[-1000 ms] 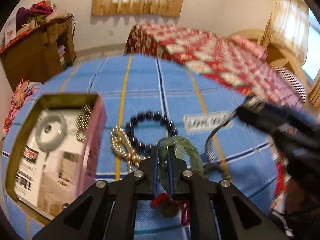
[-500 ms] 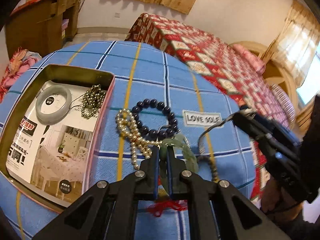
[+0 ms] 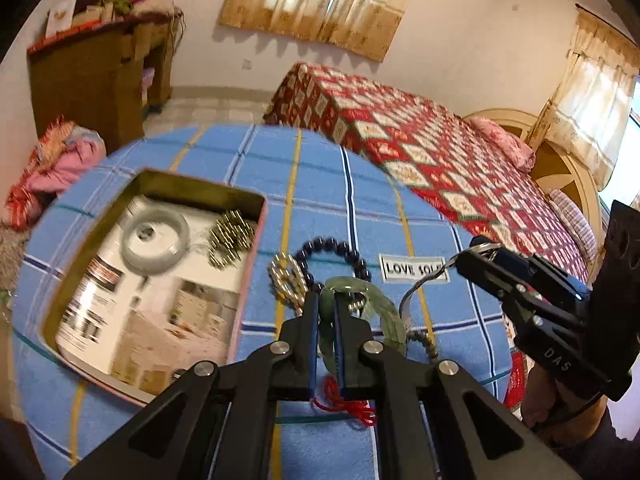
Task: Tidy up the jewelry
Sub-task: 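Carry the green bangle and watch into the pink tin and open both tools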
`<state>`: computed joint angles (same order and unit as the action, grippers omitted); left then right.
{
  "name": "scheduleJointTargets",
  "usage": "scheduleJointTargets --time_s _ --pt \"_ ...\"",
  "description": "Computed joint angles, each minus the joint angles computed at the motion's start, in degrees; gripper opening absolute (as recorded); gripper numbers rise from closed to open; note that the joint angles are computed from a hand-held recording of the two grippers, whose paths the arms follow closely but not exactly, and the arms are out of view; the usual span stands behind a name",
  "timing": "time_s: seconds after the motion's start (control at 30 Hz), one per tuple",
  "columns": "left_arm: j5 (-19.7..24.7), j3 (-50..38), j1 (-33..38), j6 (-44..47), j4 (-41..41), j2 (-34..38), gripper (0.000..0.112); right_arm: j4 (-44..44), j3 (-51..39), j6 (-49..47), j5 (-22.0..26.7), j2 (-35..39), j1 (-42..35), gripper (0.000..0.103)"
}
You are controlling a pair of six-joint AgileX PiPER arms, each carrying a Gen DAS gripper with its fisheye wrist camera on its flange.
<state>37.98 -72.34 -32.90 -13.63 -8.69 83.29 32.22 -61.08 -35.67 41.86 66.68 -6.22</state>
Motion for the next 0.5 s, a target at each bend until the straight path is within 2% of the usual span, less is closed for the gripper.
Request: scheduleJointTargets --time_s 0.17,0.3,0.5 --pt "0.2 -0.9 2.2 -0.7 2.2 -4.2 0.005 0.7 -4.6 1.0 2.2 1.6 2.7 0.037" --pt "1.4 -1.1 4.3 -4.4 9.5 -5.9 0.006 0.5 -9.4 2.3 3.9 4.1 6.7 0.037" --pt "0.7 1.0 9.3 -4.8 11.2 -5.5 0.006 -4.3 -15.0 6.5 1.7 8.6 15.6 0.037"
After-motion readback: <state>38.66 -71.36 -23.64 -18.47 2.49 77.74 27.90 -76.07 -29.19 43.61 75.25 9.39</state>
